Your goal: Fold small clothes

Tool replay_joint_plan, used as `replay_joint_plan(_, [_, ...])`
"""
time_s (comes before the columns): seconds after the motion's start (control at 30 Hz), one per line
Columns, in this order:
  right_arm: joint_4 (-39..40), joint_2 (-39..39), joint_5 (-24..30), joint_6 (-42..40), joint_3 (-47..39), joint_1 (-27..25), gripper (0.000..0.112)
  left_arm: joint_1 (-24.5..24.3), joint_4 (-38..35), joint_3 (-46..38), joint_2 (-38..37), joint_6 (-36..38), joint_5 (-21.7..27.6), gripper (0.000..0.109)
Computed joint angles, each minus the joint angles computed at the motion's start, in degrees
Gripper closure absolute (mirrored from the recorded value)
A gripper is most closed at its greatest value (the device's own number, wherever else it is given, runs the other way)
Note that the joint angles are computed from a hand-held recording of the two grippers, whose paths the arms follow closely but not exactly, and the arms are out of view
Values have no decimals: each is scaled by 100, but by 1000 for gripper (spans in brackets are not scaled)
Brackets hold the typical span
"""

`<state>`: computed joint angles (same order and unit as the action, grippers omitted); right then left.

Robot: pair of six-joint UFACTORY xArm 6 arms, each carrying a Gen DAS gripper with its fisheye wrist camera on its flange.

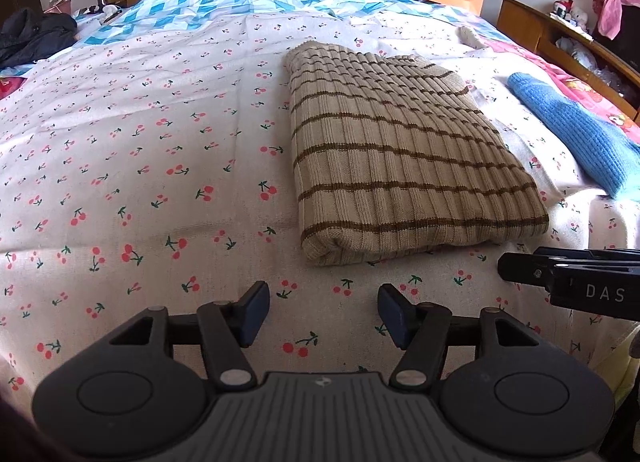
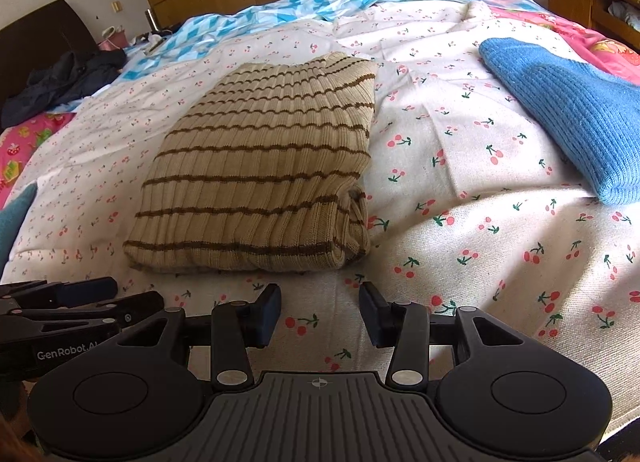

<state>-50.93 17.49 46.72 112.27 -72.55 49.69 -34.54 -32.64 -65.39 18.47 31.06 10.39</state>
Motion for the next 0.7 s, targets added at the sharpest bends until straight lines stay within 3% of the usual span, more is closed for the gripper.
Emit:
replay_joint_plan(0.3, [3, 102, 88, 8, -114, 57, 66, -9, -401, 93, -39, 355, -72, 41])
replay_joint_plan(0.7, [-49, 248, 329, -35, -339, 160, 62, -15, -606, 194, -87, 524, -151, 30])
